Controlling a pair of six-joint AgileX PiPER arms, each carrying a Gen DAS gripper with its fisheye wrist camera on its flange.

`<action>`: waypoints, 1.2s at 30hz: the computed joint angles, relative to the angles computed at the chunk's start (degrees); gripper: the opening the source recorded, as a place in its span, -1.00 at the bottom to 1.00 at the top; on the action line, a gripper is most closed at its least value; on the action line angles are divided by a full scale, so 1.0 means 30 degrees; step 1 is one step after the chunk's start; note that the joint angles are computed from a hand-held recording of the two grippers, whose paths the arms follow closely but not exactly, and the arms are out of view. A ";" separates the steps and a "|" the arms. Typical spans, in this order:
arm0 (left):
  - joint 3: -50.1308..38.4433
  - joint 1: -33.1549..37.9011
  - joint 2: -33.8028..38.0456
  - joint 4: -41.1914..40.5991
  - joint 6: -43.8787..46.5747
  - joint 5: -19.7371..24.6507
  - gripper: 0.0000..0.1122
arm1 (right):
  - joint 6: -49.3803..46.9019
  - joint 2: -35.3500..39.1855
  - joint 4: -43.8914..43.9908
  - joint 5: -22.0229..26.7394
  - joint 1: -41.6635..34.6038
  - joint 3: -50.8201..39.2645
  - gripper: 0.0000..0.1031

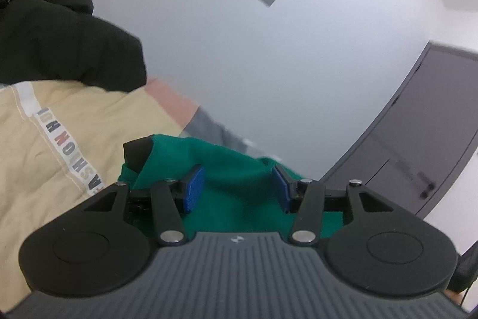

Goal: Fold large clothes

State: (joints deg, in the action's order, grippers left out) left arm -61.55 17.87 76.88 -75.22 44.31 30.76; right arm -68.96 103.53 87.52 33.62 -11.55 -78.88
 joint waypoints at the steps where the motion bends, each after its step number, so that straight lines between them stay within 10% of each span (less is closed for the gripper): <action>1: -0.0241 -0.0467 0.0506 0.0734 -0.0132 -0.0697 -0.01 | 0.0364 0.0460 -0.0538 -0.0305 0.0071 -0.0313 -0.15; 7: -0.0497 -0.1368 0.1263 0.3072 0.0188 -0.1842 -0.01 | 0.2572 0.2733 -0.2516 -0.0642 0.0161 -0.1387 -0.17; 15: -0.0181 -0.1649 -0.1034 0.4605 -0.1191 -0.1946 0.12 | 0.3035 -0.0533 -0.4321 -0.2021 0.0983 0.0815 -0.09; 22: -0.0072 -0.4600 -0.3418 1.1861 -0.5411 -0.2549 0.18 | 0.1859 -0.3569 -0.4703 -0.1219 0.1899 0.3199 -0.09; 29: -0.1408 -0.6404 -0.0751 1.7325 -1.0649 -0.1823 0.18 | 0.4727 -0.3671 -1.0715 -0.2634 0.3781 0.2942 -0.10; 36: -0.1251 -0.5029 0.1446 1.1008 -0.4624 -0.2382 0.19 | 0.2643 -0.1495 -0.8055 -0.2304 0.3517 0.1856 -0.10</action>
